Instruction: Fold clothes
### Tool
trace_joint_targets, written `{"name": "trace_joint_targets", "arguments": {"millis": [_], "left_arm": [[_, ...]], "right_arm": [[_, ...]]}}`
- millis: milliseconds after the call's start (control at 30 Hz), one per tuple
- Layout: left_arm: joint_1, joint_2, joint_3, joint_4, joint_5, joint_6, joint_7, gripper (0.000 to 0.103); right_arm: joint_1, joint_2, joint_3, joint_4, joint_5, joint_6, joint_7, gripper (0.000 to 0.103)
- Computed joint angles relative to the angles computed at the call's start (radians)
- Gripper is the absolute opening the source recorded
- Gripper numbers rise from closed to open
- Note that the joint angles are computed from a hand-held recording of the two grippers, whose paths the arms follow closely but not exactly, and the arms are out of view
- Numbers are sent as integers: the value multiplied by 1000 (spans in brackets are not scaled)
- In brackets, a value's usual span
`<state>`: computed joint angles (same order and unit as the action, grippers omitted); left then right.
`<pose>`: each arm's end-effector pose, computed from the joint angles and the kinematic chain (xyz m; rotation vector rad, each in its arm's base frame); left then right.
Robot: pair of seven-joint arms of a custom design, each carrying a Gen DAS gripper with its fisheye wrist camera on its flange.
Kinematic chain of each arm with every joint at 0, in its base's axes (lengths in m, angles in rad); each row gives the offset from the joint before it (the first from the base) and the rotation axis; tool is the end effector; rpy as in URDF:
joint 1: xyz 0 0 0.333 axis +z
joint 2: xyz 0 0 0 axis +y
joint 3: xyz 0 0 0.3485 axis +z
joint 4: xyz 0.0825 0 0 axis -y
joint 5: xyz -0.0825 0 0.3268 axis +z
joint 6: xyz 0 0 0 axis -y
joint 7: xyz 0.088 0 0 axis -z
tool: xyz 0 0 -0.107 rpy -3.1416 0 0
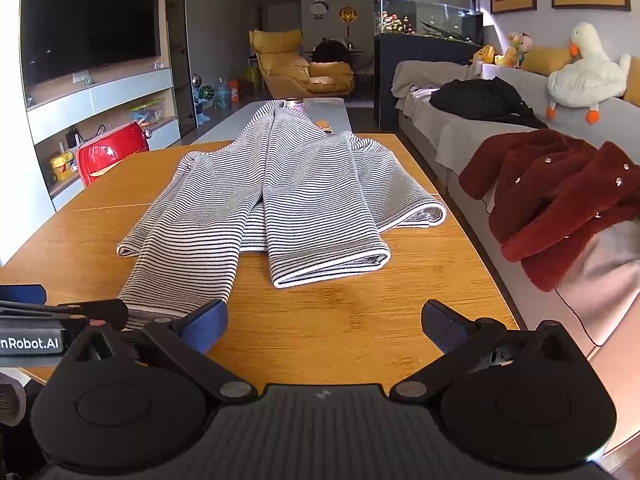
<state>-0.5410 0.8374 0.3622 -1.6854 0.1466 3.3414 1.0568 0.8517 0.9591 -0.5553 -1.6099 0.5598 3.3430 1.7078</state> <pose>0.6776 -0.2111 0.2978 -1.6735 1.7704 -0.8577 0.6592 0.2766 0.2982 -1.6067 1.6478 -0.8299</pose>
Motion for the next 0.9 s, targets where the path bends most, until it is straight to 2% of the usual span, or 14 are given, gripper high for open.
{"name": "trace_joint_targets", "arguments": {"millis": [100, 300, 900], "left_arm": [[4, -1, -6, 4, 2, -6, 0, 103], [60, 1, -66, 27, 30, -30, -2, 103], [92, 5, -92, 49, 107, -61, -69, 103]], "right_arm": [[-5, -4, 7, 1, -4, -8, -4, 103], [2, 5, -17, 12, -37, -45, 28, 103], [-5, 6, -16, 15, -79, -42, 64, 103]]}}
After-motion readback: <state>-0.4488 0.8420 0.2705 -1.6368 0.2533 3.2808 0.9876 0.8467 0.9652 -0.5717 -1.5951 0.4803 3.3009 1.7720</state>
